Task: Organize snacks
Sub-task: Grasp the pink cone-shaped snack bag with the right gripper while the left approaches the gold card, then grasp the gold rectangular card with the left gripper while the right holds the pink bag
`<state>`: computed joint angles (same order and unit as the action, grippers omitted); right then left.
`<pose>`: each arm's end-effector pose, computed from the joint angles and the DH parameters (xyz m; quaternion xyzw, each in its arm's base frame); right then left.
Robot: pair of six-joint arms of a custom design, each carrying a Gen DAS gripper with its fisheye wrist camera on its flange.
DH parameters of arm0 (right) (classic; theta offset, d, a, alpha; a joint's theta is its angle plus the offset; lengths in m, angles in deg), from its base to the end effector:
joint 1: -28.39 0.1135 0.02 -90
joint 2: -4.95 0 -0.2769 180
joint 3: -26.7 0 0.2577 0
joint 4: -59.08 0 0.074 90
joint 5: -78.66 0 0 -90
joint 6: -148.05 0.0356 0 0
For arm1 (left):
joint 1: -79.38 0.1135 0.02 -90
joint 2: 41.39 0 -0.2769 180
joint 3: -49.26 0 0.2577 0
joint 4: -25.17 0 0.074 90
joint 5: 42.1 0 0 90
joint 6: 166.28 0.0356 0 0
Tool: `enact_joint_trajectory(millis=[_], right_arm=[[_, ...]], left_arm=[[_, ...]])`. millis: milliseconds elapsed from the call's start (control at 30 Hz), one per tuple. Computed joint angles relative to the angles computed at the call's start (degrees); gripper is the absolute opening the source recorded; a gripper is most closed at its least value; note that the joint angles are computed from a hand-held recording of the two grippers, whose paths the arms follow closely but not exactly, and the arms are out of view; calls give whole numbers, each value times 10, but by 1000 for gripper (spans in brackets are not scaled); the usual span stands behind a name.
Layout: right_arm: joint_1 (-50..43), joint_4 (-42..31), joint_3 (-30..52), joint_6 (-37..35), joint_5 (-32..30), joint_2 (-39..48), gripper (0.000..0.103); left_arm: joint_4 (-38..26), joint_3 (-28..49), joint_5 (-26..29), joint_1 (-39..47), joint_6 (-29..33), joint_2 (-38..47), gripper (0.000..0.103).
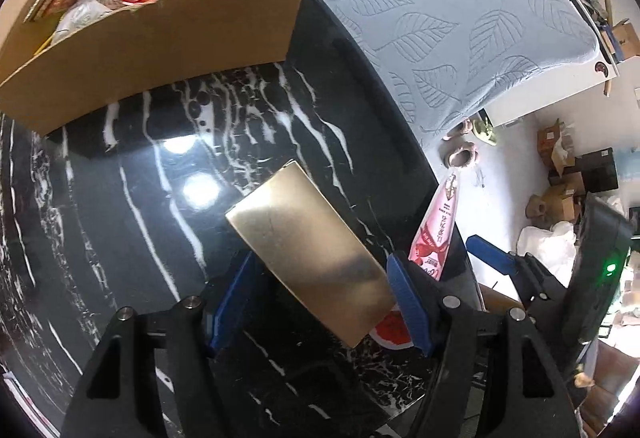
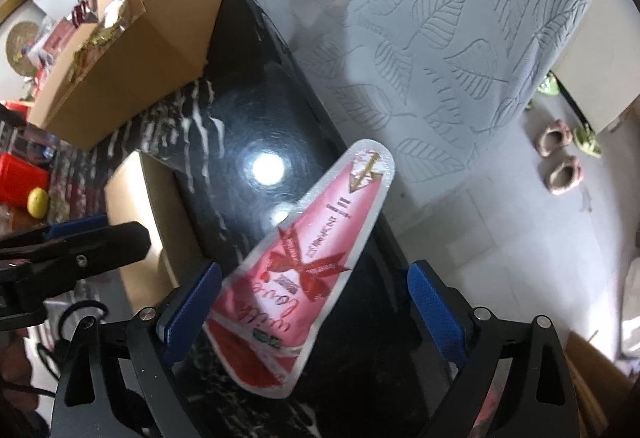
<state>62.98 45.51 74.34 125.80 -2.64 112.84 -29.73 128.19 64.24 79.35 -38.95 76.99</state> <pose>0.2199 0.1451 0.0484 0.2919 0.9431 0.0622 0.1465 0.3424 -0.0102 0.0855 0.3117 0.9388 -0.1466 0.0098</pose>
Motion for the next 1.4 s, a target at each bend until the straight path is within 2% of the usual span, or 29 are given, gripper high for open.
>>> enact_joint_trajectory(millis=[67,233,433,533,600,633,700,1033,1267,1333,1400], right_arm=[[-3,7,-8,10,-6,6,95],[-14,83,-64,42,-24,-2,93],[-14,115,-97,59,-13,-19,79],[-8,130,-118,72,2,-36,68],[-7,139,-130,73,12,-47,55],[-8,143,-135,74,16,-52,52],[-3,138,-137,71,29,-64,37],[7,136,-129,57,49,-59,32],[12,134,-134,52,52,-64,32],[14,133,-134,53,54,-65,31],[16,134,-136,54,56,-68,27]], left_arm=[[-9,6,-1,-1,-1,5,68],[-18,14,0,-11,-20,25,68],[5,-8,-12,-29,-17,13,68],[24,-26,-16,-43,-25,9,68],[31,-31,-16,-49,-30,9,68],[33,-33,-17,-52,-32,9,68],[35,-33,-22,-62,-38,10,68],[22,-5,-8,-86,-61,39,68],[96,-58,-23,-109,-63,15,68],[124,-81,-24,-117,-61,1,65],[127,-84,-17,-118,-63,1,52]])
